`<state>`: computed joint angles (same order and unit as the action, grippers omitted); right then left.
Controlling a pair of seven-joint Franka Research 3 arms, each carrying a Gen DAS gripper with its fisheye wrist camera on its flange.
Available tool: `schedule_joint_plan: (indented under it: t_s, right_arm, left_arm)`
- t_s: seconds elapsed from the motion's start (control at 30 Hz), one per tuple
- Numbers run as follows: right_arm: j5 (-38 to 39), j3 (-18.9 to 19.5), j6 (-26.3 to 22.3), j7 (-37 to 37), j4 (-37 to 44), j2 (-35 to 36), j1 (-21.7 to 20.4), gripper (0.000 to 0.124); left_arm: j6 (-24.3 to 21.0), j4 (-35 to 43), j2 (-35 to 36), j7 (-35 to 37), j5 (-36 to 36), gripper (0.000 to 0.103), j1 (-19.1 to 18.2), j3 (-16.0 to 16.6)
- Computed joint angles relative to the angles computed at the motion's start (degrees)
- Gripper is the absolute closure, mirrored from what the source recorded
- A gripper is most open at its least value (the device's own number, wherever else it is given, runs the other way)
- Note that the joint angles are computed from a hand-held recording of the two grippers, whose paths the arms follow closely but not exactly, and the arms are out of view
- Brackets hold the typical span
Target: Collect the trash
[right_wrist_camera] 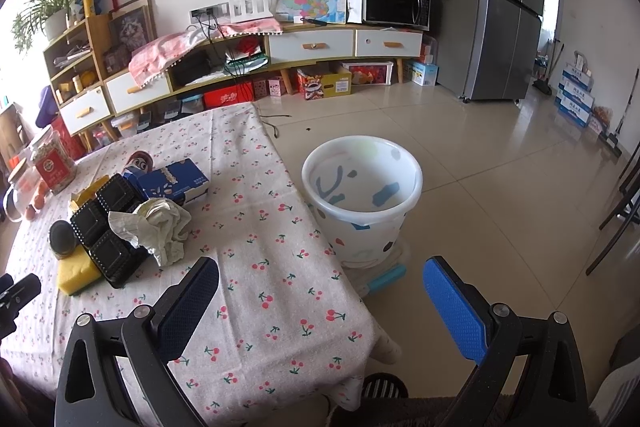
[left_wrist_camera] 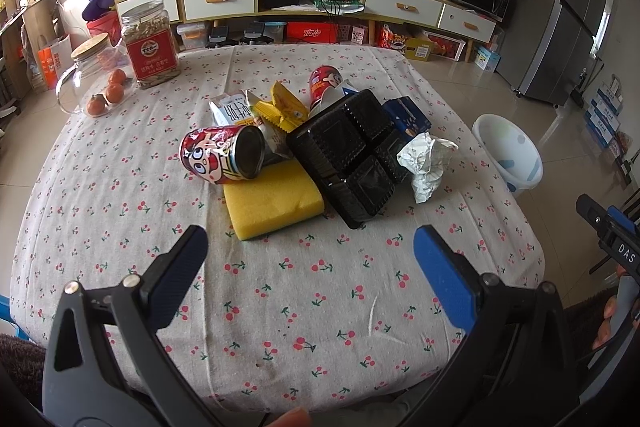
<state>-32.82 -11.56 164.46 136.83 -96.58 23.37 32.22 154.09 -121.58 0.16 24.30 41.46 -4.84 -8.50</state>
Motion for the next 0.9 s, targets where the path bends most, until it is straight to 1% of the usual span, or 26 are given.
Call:
schedule_joint_plan:
  t_s: [0.9]
  right_arm:
    - [0.66, -0.05, 0.08, -0.78, 0.05, 0.06, -0.08, 0.021]
  left_arm:
    - [0.23, -0.24, 0.05, -0.02, -0.35, 0.001, -0.13, -0.06]
